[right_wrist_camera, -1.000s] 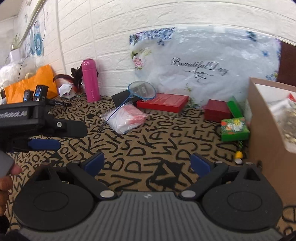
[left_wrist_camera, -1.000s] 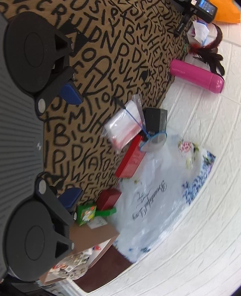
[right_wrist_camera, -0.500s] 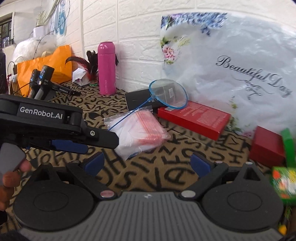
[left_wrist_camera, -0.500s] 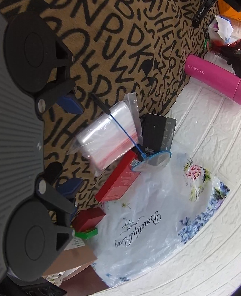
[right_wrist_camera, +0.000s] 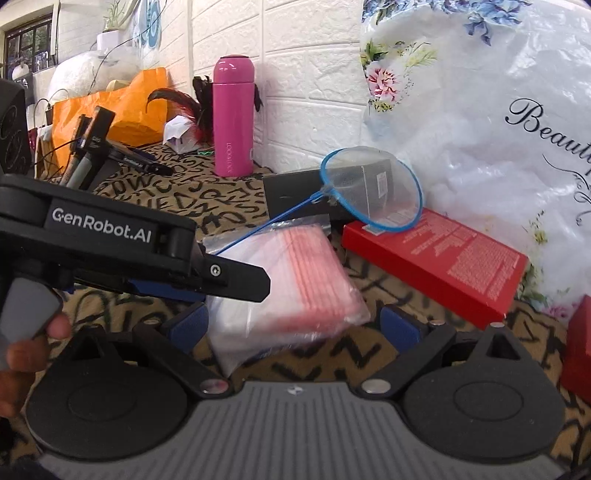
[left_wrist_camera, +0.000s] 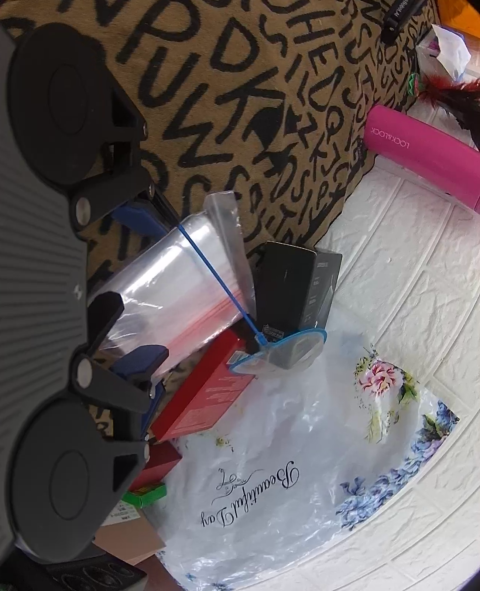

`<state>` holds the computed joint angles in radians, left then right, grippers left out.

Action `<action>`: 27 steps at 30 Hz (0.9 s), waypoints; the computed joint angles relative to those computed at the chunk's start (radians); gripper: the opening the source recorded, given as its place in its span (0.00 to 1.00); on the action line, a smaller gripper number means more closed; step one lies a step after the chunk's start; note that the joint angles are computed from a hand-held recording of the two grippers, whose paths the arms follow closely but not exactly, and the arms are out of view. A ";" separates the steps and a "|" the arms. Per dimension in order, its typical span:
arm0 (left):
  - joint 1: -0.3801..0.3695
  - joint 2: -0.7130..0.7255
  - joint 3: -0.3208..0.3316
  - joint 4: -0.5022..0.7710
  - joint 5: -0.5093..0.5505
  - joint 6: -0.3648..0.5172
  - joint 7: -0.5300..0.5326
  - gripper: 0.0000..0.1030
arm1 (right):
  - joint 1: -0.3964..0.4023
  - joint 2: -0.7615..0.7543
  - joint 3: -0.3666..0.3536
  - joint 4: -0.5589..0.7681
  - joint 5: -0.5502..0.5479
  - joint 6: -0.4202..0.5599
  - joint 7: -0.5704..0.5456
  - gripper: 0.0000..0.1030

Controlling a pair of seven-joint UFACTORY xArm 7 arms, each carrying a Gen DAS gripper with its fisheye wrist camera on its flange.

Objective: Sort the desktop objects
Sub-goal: 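Close the left gripper on the clear red-striped zip bag, then lift the zip bag with the left gripper over the cardboard box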

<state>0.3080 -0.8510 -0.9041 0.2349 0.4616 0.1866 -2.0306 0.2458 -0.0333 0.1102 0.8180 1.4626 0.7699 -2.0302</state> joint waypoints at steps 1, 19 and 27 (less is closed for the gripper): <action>0.012 0.010 -0.001 0.008 0.006 0.003 0.008 0.62 | 0.001 0.011 0.002 0.010 -0.005 0.005 0.014 0.94; -0.300 0.140 0.055 0.142 0.016 0.273 0.012 0.40 | -0.036 -0.250 -0.085 -0.208 -0.182 0.077 0.213 0.51; -0.397 0.274 -0.061 0.291 0.077 0.353 -0.118 0.38 | -0.179 -0.507 -0.288 -0.376 -0.501 0.270 0.353 0.48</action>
